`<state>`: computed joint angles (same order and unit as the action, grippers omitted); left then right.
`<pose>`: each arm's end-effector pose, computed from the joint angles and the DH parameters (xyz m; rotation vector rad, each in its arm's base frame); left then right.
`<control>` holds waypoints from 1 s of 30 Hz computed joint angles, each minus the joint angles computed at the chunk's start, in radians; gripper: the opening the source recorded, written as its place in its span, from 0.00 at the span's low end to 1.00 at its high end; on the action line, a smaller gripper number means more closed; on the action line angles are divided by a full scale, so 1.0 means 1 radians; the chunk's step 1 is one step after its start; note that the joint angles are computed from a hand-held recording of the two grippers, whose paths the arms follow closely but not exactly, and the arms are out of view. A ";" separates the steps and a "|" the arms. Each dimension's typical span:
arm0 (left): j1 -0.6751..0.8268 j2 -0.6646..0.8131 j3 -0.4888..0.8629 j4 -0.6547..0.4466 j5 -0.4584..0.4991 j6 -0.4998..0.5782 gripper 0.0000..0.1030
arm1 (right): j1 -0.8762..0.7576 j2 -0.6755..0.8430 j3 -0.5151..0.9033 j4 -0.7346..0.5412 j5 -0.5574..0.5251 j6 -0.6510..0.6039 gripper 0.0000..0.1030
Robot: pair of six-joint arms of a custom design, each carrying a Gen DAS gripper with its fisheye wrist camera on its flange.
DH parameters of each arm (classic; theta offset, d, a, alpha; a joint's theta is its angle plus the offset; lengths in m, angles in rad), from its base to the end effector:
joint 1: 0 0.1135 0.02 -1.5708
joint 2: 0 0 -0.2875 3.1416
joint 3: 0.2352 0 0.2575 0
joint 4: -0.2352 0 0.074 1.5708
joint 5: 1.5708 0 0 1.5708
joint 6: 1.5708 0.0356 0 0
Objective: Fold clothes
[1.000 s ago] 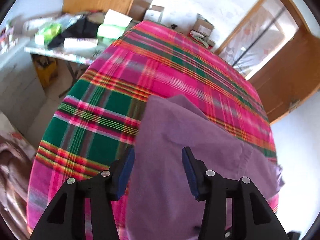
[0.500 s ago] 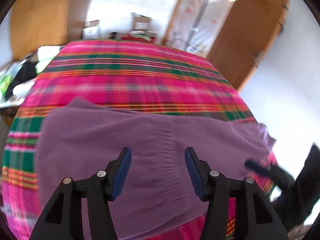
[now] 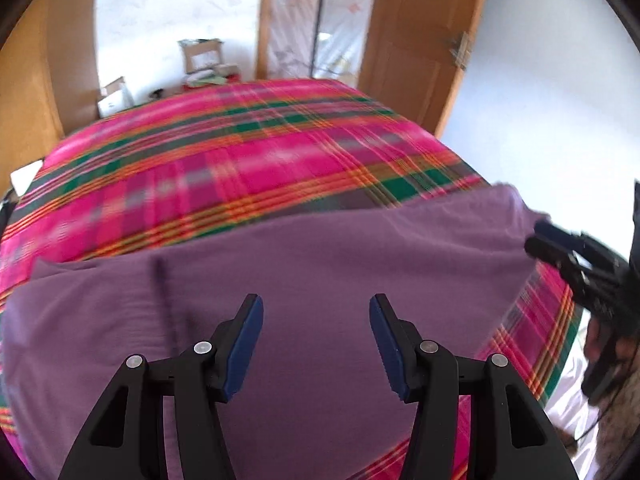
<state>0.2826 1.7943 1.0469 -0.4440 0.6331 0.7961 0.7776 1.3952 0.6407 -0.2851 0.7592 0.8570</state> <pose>0.3384 0.0763 0.1723 0.7757 2.3440 -0.4496 0.1910 0.1536 0.1827 0.3316 2.2272 -0.1669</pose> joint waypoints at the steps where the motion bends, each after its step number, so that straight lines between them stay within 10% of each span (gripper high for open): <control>1: -0.016 0.000 -0.013 0.010 -0.006 0.000 0.56 | -0.017 -0.013 -0.010 -0.010 -0.001 0.006 0.46; 23: -0.134 0.037 -0.035 0.062 -0.029 -0.034 0.57 | -0.559 -0.051 -0.099 0.231 -0.394 -0.270 0.46; 30: -0.147 0.040 -0.032 0.063 -0.036 -0.054 0.64 | -0.555 0.010 -0.037 0.203 -0.422 -0.296 0.09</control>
<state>0.1356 1.8342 1.0144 -0.3813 0.5976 0.7426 0.2223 1.4056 0.6042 -0.0817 0.3368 0.5609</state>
